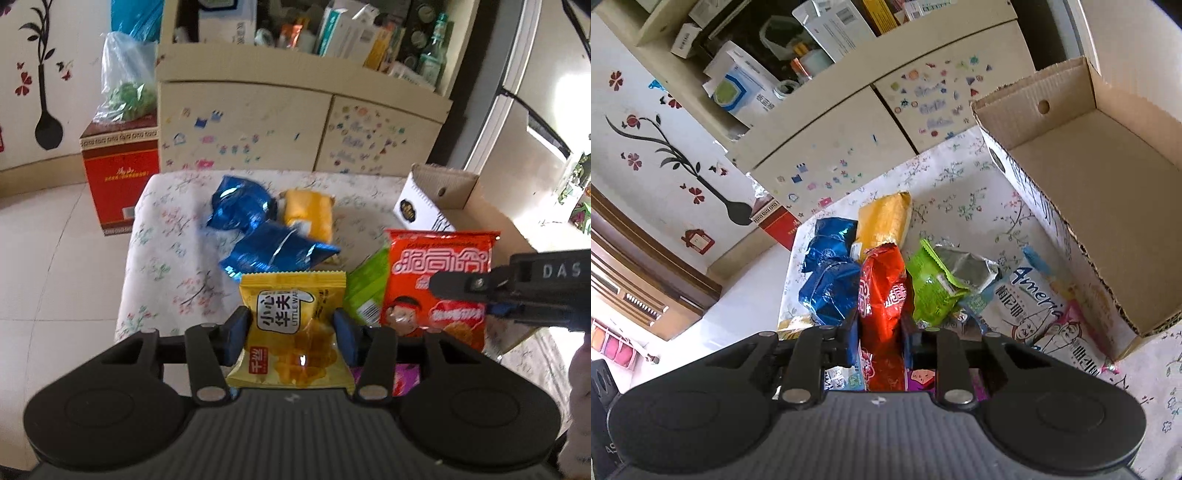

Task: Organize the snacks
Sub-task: 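Carry both packets over the cardboard box with both grippers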

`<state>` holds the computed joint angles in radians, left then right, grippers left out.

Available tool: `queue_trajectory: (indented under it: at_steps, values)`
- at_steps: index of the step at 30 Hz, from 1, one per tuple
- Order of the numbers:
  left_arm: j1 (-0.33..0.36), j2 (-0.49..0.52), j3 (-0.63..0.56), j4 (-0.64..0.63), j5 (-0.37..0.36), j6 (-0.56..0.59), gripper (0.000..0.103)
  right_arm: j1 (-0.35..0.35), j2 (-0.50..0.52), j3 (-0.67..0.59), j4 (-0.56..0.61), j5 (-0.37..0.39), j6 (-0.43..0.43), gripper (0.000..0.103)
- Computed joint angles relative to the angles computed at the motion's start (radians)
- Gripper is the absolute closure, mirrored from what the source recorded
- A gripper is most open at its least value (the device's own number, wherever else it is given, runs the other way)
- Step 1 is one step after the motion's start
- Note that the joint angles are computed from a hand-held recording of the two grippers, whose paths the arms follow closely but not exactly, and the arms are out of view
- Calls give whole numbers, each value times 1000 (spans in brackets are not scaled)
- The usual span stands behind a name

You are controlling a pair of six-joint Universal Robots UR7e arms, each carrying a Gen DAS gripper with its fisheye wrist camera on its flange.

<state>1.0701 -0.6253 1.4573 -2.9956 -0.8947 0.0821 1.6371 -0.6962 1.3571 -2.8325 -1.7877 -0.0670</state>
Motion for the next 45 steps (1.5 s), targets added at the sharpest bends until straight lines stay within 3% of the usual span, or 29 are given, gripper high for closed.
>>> queue_trajectory:
  at_steps: [9, 23, 38, 45]
  values:
    - [-22, 52, -69, -33, -32, 44, 55, -6, -28, 21, -81, 24, -8, 75]
    - [-39, 136, -210, 30, -152, 91, 54, -24, -79, 55, -235, 6, 2, 75]
    - [-49, 289, -456, 188, -286, 187, 54, -40, -80, 3, -292, -149, -8, 75]
    - [-55, 376, -579, 271, -338, 204, 54, -46, -71, -27, -288, -258, 49, 75]
